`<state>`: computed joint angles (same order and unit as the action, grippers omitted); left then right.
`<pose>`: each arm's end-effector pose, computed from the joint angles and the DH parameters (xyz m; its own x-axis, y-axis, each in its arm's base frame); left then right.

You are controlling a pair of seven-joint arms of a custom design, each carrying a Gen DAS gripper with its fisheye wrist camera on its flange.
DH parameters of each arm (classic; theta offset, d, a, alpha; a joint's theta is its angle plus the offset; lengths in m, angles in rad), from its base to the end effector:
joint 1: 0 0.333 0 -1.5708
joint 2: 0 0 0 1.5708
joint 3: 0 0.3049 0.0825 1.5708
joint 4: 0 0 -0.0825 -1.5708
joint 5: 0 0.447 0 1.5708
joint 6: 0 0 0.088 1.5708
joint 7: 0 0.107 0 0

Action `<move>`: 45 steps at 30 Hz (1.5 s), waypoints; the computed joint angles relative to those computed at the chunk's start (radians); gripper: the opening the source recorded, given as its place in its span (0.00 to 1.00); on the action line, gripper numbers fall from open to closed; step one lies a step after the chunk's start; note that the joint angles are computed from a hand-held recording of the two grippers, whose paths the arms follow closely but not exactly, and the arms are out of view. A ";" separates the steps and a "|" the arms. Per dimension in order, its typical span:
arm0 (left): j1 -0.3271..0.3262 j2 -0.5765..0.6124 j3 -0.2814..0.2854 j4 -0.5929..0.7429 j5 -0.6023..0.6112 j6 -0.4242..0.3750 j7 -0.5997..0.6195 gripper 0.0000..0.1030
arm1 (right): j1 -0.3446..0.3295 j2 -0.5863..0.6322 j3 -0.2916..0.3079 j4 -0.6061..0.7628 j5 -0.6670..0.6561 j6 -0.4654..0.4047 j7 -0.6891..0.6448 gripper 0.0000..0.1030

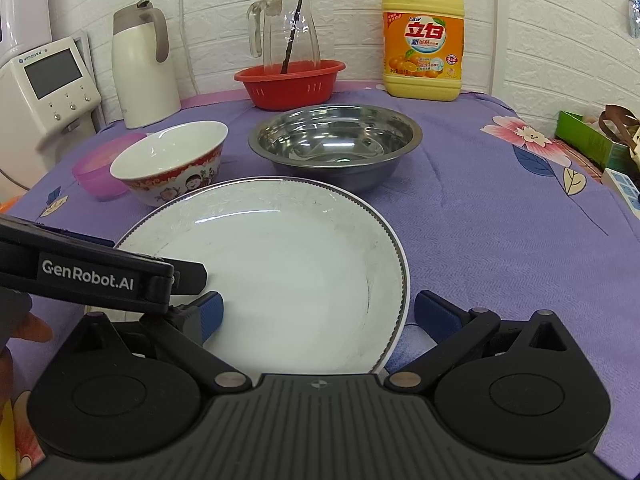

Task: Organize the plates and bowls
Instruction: 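Move the left tool to the rim of the plain white deep plate, then close the left tool on the plain white plate rim and lift it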

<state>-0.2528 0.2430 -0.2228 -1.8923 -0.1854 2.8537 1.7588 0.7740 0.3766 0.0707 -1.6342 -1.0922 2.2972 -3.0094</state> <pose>0.6407 -0.3085 0.4197 -0.4880 -0.8687 0.0854 -0.6764 0.3145 -0.6660 0.5150 0.5428 0.4033 -0.1786 -0.9808 -0.0789 -0.5919 0.1711 -0.7877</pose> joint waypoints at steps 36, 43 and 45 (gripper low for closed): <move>0.011 -0.312 -0.016 -0.265 -0.576 0.022 0.491 0.49 | 0.086 -0.042 0.048 0.011 -0.149 -0.077 0.159 1.00; -0.042 -0.506 0.085 -0.474 -0.708 0.074 0.566 0.49 | 0.156 0.043 0.053 0.138 -0.149 -0.077 0.078 1.00; -0.053 -0.562 0.115 -0.534 -0.724 0.090 0.570 0.49 | 0.175 0.068 0.045 0.171 -0.142 -0.053 0.064 1.00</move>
<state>-0.3055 -0.3192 -0.1078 -2.4258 -0.9096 2.9441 2.3289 0.9488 0.4451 0.1152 -1.4634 -1.2344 2.2438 -2.9454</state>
